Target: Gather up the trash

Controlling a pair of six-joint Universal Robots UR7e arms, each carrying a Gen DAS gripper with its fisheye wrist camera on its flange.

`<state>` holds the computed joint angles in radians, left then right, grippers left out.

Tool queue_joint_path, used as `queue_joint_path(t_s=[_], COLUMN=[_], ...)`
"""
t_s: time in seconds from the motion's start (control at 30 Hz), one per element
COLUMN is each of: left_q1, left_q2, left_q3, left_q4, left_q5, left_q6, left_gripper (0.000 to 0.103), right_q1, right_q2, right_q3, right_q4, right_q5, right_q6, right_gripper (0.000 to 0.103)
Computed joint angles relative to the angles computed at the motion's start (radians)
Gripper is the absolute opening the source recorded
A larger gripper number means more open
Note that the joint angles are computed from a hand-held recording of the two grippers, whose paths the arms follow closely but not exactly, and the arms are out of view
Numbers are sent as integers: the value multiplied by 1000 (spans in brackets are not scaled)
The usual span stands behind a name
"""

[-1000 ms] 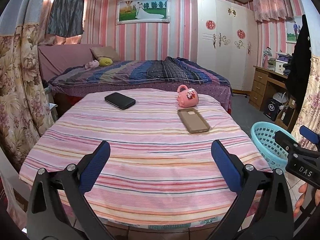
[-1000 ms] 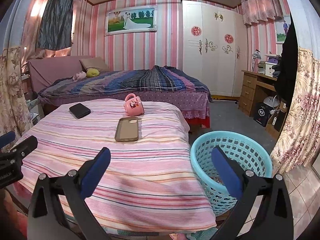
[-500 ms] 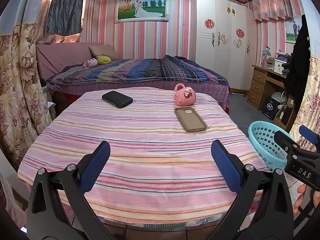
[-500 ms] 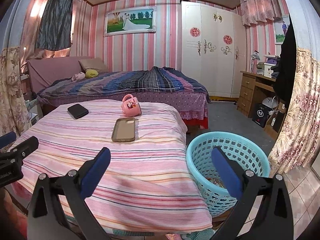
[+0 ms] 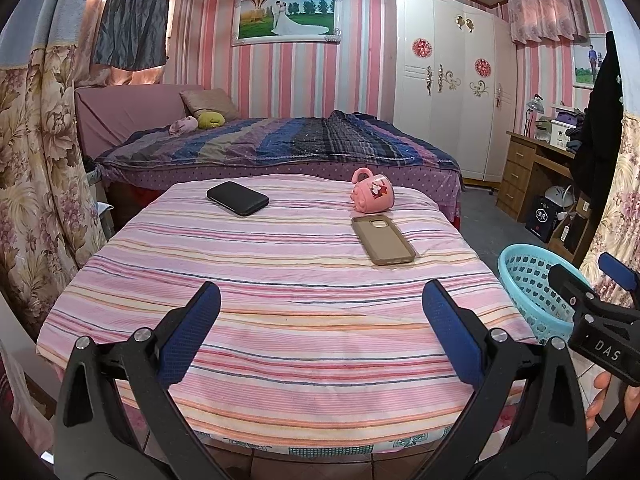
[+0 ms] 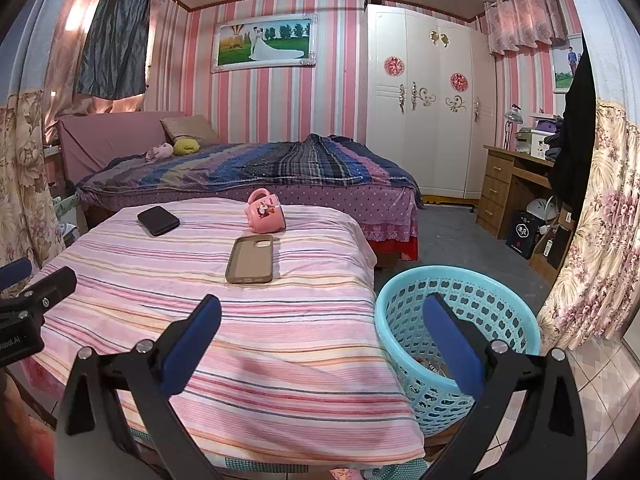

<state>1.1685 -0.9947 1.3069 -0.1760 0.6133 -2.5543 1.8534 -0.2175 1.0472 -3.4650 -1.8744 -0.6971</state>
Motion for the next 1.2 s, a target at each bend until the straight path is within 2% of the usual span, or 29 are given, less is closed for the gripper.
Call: queue_joint_path(t_s=[1.2], left_q1=[-5], left_q2=[-3], left_q3=[4], left_q4=[-15], left_q5=[-8], left_q6=[8], left_gripper=[98], right_q1=[-1], right_q2=[4], right_q3=[-11], right_q4=[-5], right_q5=[2], right_q6=[-13], right_gripper=[98])
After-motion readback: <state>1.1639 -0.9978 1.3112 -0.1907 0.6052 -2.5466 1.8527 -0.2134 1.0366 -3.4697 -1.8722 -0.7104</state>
